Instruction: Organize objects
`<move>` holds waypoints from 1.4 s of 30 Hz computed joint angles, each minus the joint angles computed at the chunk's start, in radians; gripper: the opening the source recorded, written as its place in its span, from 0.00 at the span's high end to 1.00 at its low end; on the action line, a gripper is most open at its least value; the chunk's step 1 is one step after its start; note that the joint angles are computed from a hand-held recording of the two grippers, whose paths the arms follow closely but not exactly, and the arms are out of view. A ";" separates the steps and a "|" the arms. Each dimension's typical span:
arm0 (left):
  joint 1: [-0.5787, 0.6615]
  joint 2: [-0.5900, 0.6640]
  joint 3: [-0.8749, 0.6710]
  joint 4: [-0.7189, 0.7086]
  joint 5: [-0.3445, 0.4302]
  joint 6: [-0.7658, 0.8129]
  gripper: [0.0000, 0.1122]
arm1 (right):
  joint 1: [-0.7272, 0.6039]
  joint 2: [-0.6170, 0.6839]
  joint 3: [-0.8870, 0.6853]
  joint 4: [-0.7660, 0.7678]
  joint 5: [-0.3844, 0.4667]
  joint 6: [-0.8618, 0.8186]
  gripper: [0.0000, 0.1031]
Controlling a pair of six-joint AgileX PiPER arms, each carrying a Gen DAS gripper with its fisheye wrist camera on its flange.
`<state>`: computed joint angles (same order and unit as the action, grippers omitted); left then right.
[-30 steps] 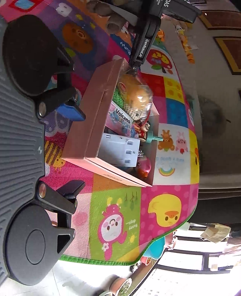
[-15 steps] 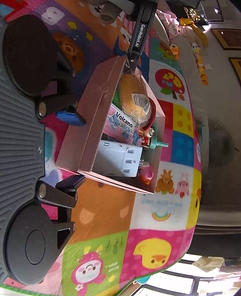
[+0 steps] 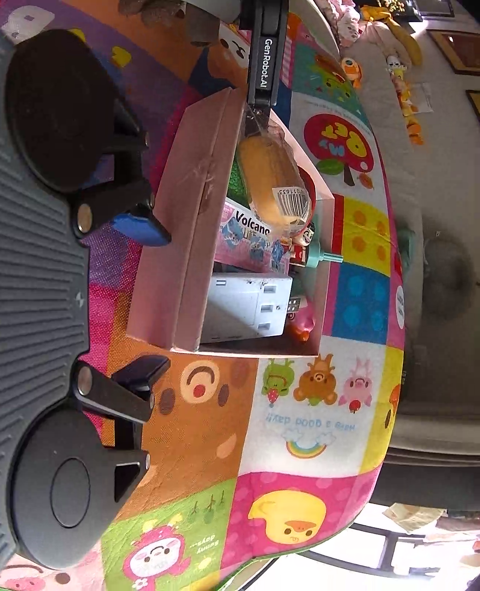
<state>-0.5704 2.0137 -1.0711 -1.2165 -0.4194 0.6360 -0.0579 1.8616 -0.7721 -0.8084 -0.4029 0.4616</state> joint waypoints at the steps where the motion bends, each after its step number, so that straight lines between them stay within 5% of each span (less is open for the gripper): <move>1: -0.022 -0.026 0.032 -0.002 -0.033 -0.011 0.33 | -0.010 -0.014 0.021 -0.007 -0.006 0.014 0.20; 5: -0.184 -0.130 0.195 -0.034 -0.227 -0.064 0.35 | -0.071 -0.098 0.168 -0.024 -0.068 0.019 0.01; 11: -0.522 -0.113 0.323 -0.218 -0.386 -0.182 0.35 | -0.158 -0.198 0.426 0.050 -0.171 -0.143 0.00; 21: -0.607 0.031 0.137 -0.513 -0.456 0.090 0.35 | -0.136 -0.173 0.465 0.227 -0.168 -0.248 0.00; 25: -0.592 0.031 0.135 -0.503 -0.446 0.076 0.33 | -0.191 -0.116 0.481 0.203 -0.292 -0.285 0.00; 30: -0.574 0.051 0.098 -0.520 -0.447 0.115 0.29 | -0.129 -0.098 0.459 0.331 -0.281 -0.329 0.00; 42: -0.555 0.058 0.083 -0.513 -0.435 0.120 0.26 | -0.103 -0.080 0.439 0.358 -0.281 -0.333 0.00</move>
